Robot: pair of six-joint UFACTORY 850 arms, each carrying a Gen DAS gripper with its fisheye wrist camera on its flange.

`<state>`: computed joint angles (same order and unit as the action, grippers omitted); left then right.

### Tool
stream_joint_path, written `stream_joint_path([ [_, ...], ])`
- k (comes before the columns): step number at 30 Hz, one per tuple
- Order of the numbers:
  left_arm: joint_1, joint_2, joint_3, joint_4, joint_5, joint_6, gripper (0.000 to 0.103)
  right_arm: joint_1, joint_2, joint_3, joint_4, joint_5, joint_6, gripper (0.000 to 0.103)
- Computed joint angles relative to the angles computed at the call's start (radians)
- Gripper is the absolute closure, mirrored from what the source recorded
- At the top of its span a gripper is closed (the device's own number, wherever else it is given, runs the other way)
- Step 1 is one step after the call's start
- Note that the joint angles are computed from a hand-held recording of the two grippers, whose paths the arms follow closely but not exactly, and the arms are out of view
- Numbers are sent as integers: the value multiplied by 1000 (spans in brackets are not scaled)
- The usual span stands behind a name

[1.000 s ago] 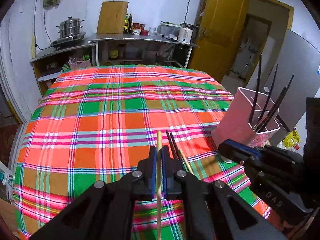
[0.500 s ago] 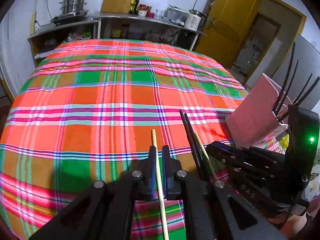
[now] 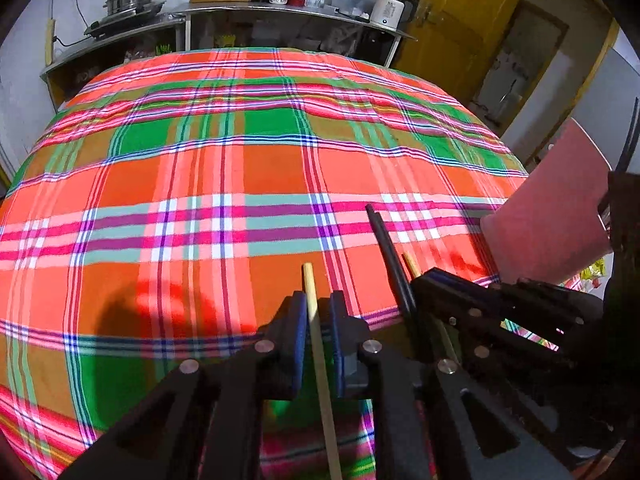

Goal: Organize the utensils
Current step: 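Lift both bamboo chopsticks upright and carry them over the pink basket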

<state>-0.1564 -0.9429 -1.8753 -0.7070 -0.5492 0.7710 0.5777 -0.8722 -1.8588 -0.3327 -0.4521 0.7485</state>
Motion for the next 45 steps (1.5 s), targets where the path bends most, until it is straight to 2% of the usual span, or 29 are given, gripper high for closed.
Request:
stream_joint_path([
  [5,-3,-24,-50,57,-33,-53,90,-7,-32,-61,69,-42,-76,97],
  [11,-9,-30,-60,80,-24,-57,91,-11,-72,-136,119,-100,-162,97],
  [13,-10,-31,-61,90,-16,-64,96,-15,-69,-129,153,-83,-191,97],
  [19,2,-21,-49,35,-28,-41,97,-10,-48,-101,153,-53,-185,98],
  [25,15,51,30,-55,3,54,97,6,9,-41,77,6,-128,98],
  [33,33,184,154,-228,50,242,97,29,140,86,-139,98,73,98],
  [40,32,280,246,-362,69,393,97,48,264,216,-454,158,387,98],
  [45,28,335,300,-430,71,470,97,55,341,301,-698,171,647,98],
])
